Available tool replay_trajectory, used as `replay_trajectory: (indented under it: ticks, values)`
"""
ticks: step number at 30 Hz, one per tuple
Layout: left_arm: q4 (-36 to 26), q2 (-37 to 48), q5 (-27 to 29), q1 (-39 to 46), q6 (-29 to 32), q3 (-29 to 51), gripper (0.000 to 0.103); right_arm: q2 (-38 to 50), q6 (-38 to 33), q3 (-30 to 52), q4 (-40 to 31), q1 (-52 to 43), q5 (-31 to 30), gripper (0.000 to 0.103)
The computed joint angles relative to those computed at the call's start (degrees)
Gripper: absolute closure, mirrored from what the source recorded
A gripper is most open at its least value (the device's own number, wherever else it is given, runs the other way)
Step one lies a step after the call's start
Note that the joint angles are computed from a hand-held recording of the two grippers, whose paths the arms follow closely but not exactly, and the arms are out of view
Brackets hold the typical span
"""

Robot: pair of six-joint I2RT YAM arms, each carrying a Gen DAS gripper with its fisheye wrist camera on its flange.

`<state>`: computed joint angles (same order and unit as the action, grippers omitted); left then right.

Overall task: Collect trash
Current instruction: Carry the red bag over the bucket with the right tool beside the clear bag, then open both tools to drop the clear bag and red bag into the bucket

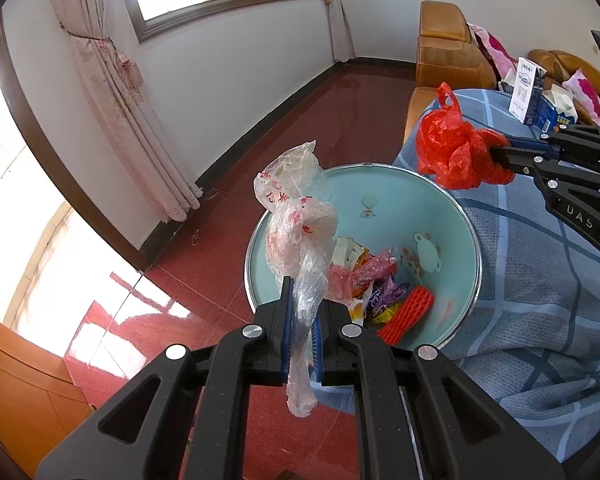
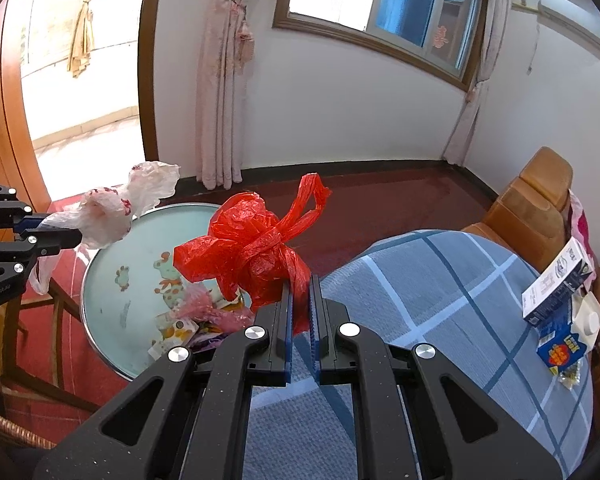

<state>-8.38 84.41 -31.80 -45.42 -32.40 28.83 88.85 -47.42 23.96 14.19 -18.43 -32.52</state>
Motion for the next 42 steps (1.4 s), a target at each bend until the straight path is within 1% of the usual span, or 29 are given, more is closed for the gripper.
replay_trajectory:
  ticks: [18,21,22,23,24,25,26,27,28,29,30,31,32,36,40,42]
  values:
    - [0.1,-0.6,0.2,0.3,0.3,-0.2,0.095,-0.3,-0.3,-0.9,0.3,1.8,0.4,0.095]
    - [0.0,-0.7,-0.1,0.1,-0.1,0.1,0.09,0.1,-0.5,-0.9,0.3,2.2,0.1,0.095]
    - [0.1,-0.8,-0.3,0.0,-0.4,0.1,0.083,0.2,-0.5,-0.9,0.4,2.4,0.0,0.095]
    - [0.3,-0.8,-0.5,-0.2,-0.6,0.0,0.072,0.6,-0.5,-0.7,0.3,2.6,-0.4,0.093]
    - [0.3,-0.9,-1.1,-0.5,-0.9,0.0,0.068,0.8,-0.3,-0.7,0.4,2.7,-0.7,0.085]
    - [0.3,-0.9,-1.4,-0.7,-1.2,0.0,0.059,1.1,0.2,-0.8,1.1,2.9,-0.6,0.079]
    - [0.4,-1.2,-1.7,-0.7,-1.5,-0.1,0.05,1.5,0.7,-0.8,1.7,2.9,-0.6,0.069]
    - [0.8,-1.6,-1.8,-0.7,-1.7,-0.4,0.048,1.6,1.0,-0.8,1.9,2.9,-0.8,0.065]
    - [1.0,-1.9,-1.7,-0.6,-1.6,-0.5,0.048,1.8,1.3,-0.7,2.1,2.7,-1.0,0.064]
    - [1.3,-2.1,-1.6,-0.5,-1.5,-0.7,0.045,2.0,1.5,-0.7,2.3,2.5,-1.1,0.064]
    - [1.4,-2.4,-1.9,-0.6,-1.8,-0.8,0.04,2.1,1.5,-0.6,2.3,2.3,-1.1,0.062]
    - [1.4,-2.7,-2.6,-0.9,-2.3,-0.8,0.029,2.0,1.6,-0.7,2.3,1.9,-1.4,0.06]
    - [1.6,-3.1,-3.1,-0.9,-2.4,-1.1,0.023,1.8,1.7,-0.7,2.4,1.5,-1.7,0.056]
    - [1.2,-4.0,-4.2,-1.9,-3.2,-1.1,0.022,-0.5,1.7,-1.3,1.8,-1.8,-3.8,0.051]
    - [-0.2,-5.6,-5.8,-3.7,-4.5,-0.7,0.017,-4.2,0.2,-1.4,-2.2,-6.9,-7.9,0.047]
    - [-1.2,-6.8,-7.2,-5.3,-5.2,-0.5,0.016,-7.1,-0.9,-1.7,-4.5,-10.4,-10.8,0.042]
